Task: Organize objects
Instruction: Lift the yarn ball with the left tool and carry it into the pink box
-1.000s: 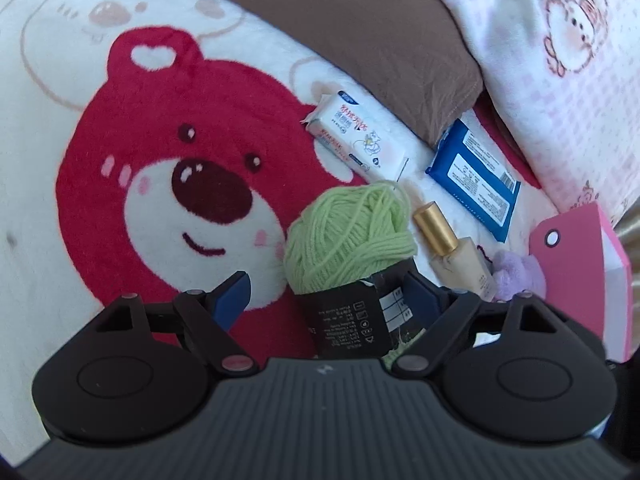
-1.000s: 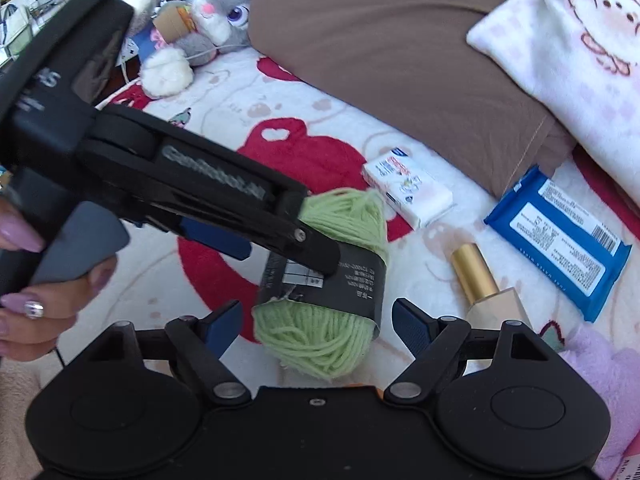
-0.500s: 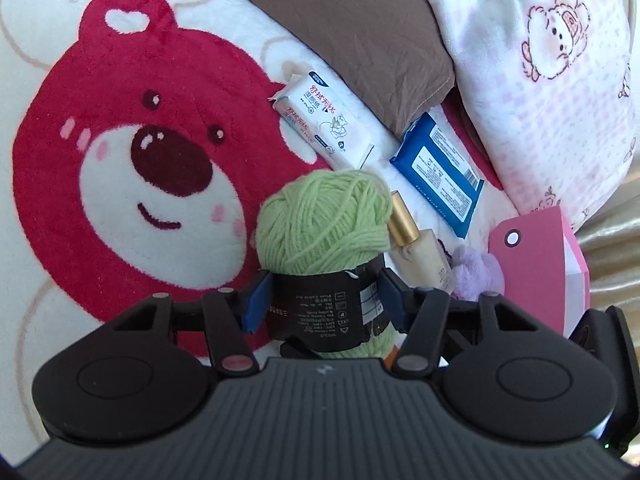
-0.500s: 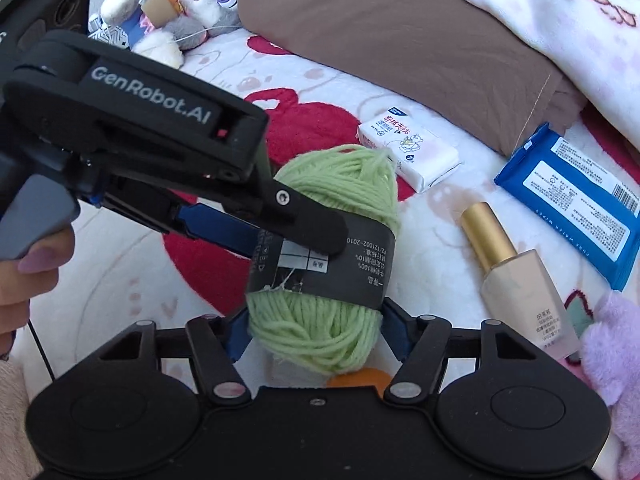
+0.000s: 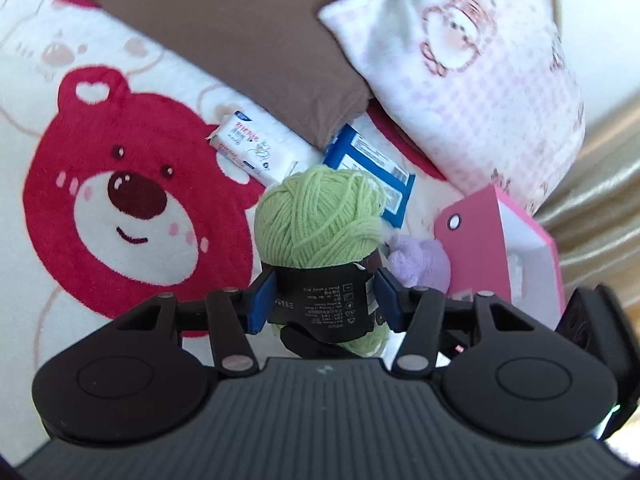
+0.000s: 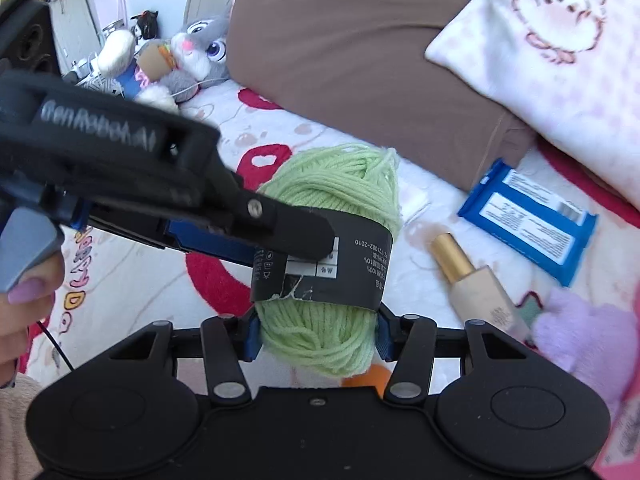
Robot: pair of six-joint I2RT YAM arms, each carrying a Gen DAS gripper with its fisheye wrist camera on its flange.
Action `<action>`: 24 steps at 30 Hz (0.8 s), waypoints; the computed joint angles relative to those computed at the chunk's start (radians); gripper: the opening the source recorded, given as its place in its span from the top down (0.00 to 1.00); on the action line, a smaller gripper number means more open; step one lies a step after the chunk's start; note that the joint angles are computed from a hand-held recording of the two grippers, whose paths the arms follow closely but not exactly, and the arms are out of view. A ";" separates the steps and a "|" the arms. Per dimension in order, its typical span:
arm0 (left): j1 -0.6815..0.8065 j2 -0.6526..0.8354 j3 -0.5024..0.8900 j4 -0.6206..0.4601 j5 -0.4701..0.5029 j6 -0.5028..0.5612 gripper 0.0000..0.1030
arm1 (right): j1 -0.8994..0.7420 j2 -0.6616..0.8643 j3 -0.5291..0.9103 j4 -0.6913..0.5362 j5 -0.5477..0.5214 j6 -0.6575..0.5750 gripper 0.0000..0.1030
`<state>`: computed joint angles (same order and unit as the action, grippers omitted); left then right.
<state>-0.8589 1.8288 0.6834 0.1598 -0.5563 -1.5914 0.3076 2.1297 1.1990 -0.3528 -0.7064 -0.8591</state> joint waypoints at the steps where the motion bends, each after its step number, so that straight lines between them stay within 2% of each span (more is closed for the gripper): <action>1: -0.008 -0.001 0.031 -0.044 0.001 -0.003 0.49 | -0.009 -0.019 -0.007 -0.020 0.007 0.006 0.45; 4: -0.034 0.004 0.112 -0.134 0.004 -0.014 0.49 | -0.052 -0.060 -0.016 -0.086 0.011 0.003 0.45; 8: -0.091 0.017 0.225 -0.242 -0.025 -0.004 0.50 | -0.132 -0.100 -0.004 -0.198 -0.004 -0.064 0.45; 11: -0.144 0.020 0.305 -0.314 -0.058 0.014 0.50 | -0.176 -0.152 0.023 -0.323 0.027 -0.099 0.44; 16: -0.200 0.026 0.452 -0.442 -0.129 0.055 0.49 | -0.250 -0.243 0.014 -0.378 -0.008 -0.133 0.44; 19: -0.213 0.041 0.527 -0.474 -0.147 0.084 0.49 | -0.307 -0.279 0.031 -0.428 -0.020 -0.188 0.45; 24: -0.225 0.106 0.682 -0.533 -0.195 0.158 0.49 | -0.383 -0.282 0.094 -0.478 -0.069 -0.205 0.45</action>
